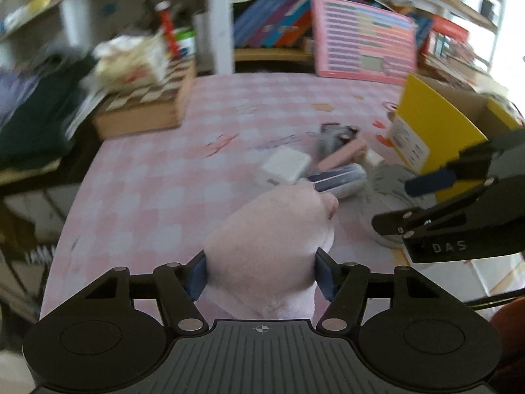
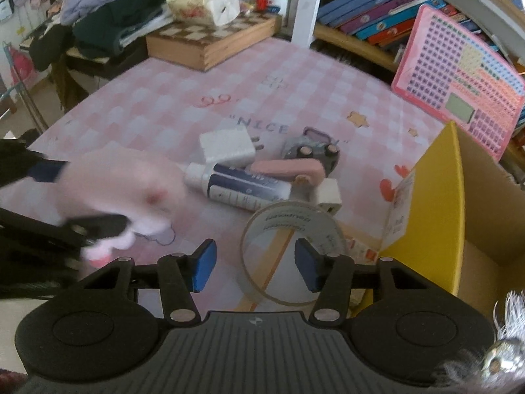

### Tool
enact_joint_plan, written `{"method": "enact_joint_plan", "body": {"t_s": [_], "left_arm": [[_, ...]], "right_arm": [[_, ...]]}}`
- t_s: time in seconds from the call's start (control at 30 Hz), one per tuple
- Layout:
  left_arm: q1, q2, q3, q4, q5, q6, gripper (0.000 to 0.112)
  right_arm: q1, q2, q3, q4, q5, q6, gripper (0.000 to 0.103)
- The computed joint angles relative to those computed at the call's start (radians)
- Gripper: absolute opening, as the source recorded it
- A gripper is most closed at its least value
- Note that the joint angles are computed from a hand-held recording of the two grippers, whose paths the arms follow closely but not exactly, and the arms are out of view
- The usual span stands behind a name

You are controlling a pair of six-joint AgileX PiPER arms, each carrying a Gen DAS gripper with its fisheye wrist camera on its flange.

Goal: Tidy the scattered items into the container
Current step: 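Grasp the pink plush pig with the left tool while the right tool grasps the clear tape roll, then carry the pig in the left tool while the right tool carries the tape roll toward the yellow box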

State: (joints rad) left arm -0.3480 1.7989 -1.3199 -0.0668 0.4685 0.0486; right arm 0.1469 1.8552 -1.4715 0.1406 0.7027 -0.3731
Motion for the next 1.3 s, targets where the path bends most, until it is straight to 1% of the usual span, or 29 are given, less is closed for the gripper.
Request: {"method": "enact_joint_plan", "body": {"t_s": [0.13, 0.23, 0.37, 0.43, 0.47, 0.5, 0.53, 0.6, 0.73, 0.9, 1.17, 1.3], "left_arm": [[0.026, -0.02, 0.013, -0.028, 0.013, -0.045, 0.064], [0.034, -0.029, 0.019, -0.041, 0.01, -0.07, 0.064], [0.041, -0.037, 0.026, -0.043, 0.011, -0.091, 0.064], [0.046, -0.04, 0.027, -0.051, 0.015, -0.103, 0.064], [0.049, -0.042, 0.029, -0.057, 0.014, -0.106, 0.064], [0.052, -0.045, 0.032, -0.063, 0.013, -0.105, 0.064], [0.052, -0.049, 0.034, -0.064, 0.01, -0.107, 0.064], [0.05, -0.058, 0.041, -0.058, 0.003, -0.112, 0.064], [0.046, -0.071, 0.05, -0.061, -0.003, -0.111, 0.064], [0.049, -0.102, 0.077, -0.073, -0.016, -0.109, 0.064], [0.038, -0.163, 0.112, -0.051, -0.032, -0.132, 0.064], [0.034, -0.202, 0.137, -0.077, -0.042, -0.107, 0.064]], "right_arm": [[0.008, 0.055, -0.058, -0.024, 0.056, 0.028, 0.046], [0.012, 0.09, -0.093, -0.025, 0.088, 0.031, 0.039], [0.01, 0.12, -0.119, 0.004, 0.118, 0.003, 0.025], [0.011, 0.121, -0.114, 0.015, 0.11, -0.016, 0.02], [0.01, 0.121, -0.112, 0.023, 0.108, -0.027, 0.016], [0.008, 0.121, -0.111, 0.032, 0.108, -0.039, 0.008], [0.005, 0.119, -0.109, 0.046, 0.109, -0.052, 0.007], [-0.002, 0.108, -0.097, 0.073, 0.104, -0.075, 0.007], [-0.003, 0.063, -0.048, 0.117, 0.057, -0.128, 0.007], [-0.004, 0.008, 0.0, 0.186, 0.034, -0.201, 0.007], [-0.016, -0.09, 0.066, 0.259, 0.028, -0.259, 0.007], [-0.02, -0.145, 0.109, 0.279, 0.023, -0.264, 0.007]]}}
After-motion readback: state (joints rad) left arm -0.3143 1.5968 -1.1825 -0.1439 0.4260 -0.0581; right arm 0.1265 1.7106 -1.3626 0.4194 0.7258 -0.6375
